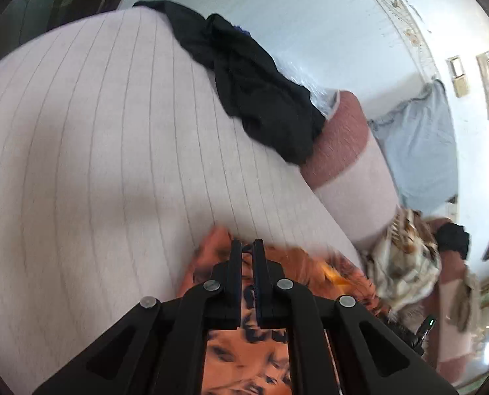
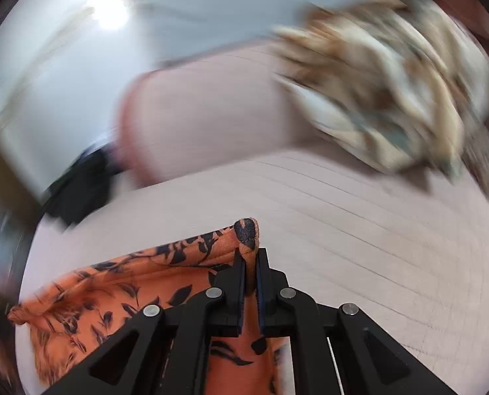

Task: Fold small clothes

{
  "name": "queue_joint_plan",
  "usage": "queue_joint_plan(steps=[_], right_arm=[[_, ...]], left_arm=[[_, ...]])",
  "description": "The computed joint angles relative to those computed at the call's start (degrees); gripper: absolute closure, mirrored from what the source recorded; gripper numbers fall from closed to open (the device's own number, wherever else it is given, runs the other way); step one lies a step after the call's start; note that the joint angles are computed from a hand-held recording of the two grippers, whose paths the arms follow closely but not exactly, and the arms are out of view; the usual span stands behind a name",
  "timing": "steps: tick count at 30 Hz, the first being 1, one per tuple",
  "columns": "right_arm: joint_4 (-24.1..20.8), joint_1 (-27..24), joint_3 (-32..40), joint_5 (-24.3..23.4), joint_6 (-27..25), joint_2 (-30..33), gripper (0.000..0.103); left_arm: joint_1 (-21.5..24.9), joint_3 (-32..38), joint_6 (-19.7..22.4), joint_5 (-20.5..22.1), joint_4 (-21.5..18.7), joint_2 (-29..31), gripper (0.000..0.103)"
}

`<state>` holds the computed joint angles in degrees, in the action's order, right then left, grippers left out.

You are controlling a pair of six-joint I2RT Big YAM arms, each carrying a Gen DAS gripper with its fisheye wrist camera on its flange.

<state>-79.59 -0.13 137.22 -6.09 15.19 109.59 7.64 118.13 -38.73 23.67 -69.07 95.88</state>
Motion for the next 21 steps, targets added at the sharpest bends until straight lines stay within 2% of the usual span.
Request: queue_joint_plan(steps=[2,3,4,5,6,7,8,9,10,11,12,14,15,16,17,18,19,21], right_arm=[[-1.6,-2.7,-1.6,-4.6,5.9,2.5,0.093],[-1.1,-3.4,-3.4,-7.3,6.9,2.5,0.092],[0.5,-4.2,-7.0,-10.1,8.3,1.5,0.092],[3.4,-4.7,-11.3,-11.8,9.9,-0.3,0.089],[8.7,-5.2,-17.1,-13.7,11.3,-3.3,0.081],[12.1,-5.5,-20.5,-14.9,11.6,-5.2,0.075],[14.9,-5.8,-22.9,-15.7,12.0,-6.7,0.057],[16.5,-6.0,-24.2,-16.0,12.8,-7.6,0.034],[19.4,-6.4,-26.5,-16.4,14.7,-9.3,0.03],[22.8,-6.7,-29.0,-16.3,17.0,-11.3,0.03],[23.3,-6.8,-28.9,-15.7,17.7,-11.7,0.03],[20.6,-6.7,-28.6,-15.1,14.8,-13.2,0.03],[19.4,-6.8,-28.7,-15.7,13.0,-13.6,0.03],[17.3,-6.6,-29.2,-15.5,10.5,-14.4,0.03],[15.8,-6.4,-30.2,-14.5,8.6,-15.8,0.03],[15.1,-5.9,-32.2,-13.2,7.2,-17.6,0.031],[15.5,-5.7,-34.4,-12.7,6.7,-19.4,0.031],[17.8,-5.5,-40.0,-12.8,7.5,-23.7,0.031]], left_arm=[[-0.3,3.2,0.5,-3.0,-3.5,2.9,0.097],[-0.4,3.9,-0.3,-4.4,-5.7,3.6,0.098],[-0.3,2.5,-1.0,-4.0,-5.0,2.9,0.097],[-0.4,-0.5,-1.5,-3.0,-2.4,1.0,0.097],[-1.0,-3.2,0.1,-2.9,-0.8,-0.9,0.097],[-1.7,-4.4,1.8,-4.2,-1.0,-2.1,0.096],[-2.6,-6.4,3.4,-6.3,-0.9,-3.9,0.096],[-3.3,-8.6,4.2,-6.9,-0.3,-5.7,0.096],[-3.5,-10.4,4.5,-6.8,0.4,-7.0,0.096],[-3.9,-12.5,4.3,-6.7,1.2,-8.6,0.095],[-4.3,-14.6,3.9,-6.8,1.9,-10.3,0.094],[-4.8,-17.4,3.0,-7.0,3.1,-12.4,0.087],[-5.1,-17.5,2.7,-7.3,3.3,-12.5,0.078],[-5.4,-17.0,2.7,-7.7,3.5,-12.2,0.066],[-5.6,-16.5,2.7,-8.0,3.7,-11.8,0.058],[-5.6,-16.3,2.4,-8.4,4.8,-11.6,0.045],[-5.6,-16.2,1.8,-9.6,6.1,-11.4,0.039],[-5.8,-15.1,0.9,-11.8,6.9,-10.3,0.038]])
